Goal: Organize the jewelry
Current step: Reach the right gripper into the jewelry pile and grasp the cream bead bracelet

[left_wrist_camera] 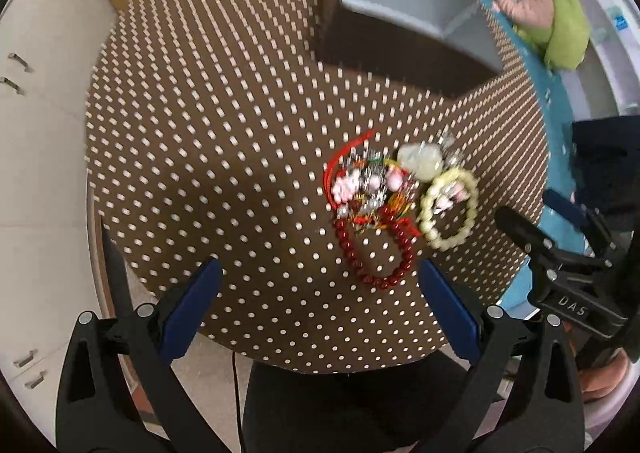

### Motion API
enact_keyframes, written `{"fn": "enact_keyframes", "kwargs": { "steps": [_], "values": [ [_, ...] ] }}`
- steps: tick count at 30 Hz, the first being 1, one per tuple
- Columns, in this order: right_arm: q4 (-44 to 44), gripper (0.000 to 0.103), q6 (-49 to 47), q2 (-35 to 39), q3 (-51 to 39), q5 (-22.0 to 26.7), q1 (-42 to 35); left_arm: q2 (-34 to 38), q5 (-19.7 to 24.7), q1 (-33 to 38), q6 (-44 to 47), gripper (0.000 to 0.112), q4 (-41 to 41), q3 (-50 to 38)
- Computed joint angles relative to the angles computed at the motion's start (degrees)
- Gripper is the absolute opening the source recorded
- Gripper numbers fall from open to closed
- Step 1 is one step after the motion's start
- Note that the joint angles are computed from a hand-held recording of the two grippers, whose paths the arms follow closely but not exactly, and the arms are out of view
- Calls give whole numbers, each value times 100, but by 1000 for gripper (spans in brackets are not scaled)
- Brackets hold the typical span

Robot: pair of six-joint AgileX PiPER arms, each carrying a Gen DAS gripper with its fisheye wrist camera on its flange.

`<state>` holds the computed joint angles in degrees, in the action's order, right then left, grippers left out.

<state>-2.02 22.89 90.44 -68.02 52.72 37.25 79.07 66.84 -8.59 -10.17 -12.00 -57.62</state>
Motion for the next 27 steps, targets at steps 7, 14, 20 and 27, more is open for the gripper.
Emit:
{"fn": "enact_keyframes", "kwargs": {
  "steps": [7,14,20,27],
  "values": [
    [-54,71,-502,404,-50,-21,59,415,-616,-337,-622,81,271,386],
    [51,50,-1049,521,146,-420,133,1276,-653,-1215,-1695,34,1300,71],
    [805,8,-1834,543,7,-338,-265,1353,-380,-666,-1531,7,856,-260],
    [1925,8,-2821,502,-377,138,-1060,920,-295,-136,-1226,7,348,-391]
  ]
}}
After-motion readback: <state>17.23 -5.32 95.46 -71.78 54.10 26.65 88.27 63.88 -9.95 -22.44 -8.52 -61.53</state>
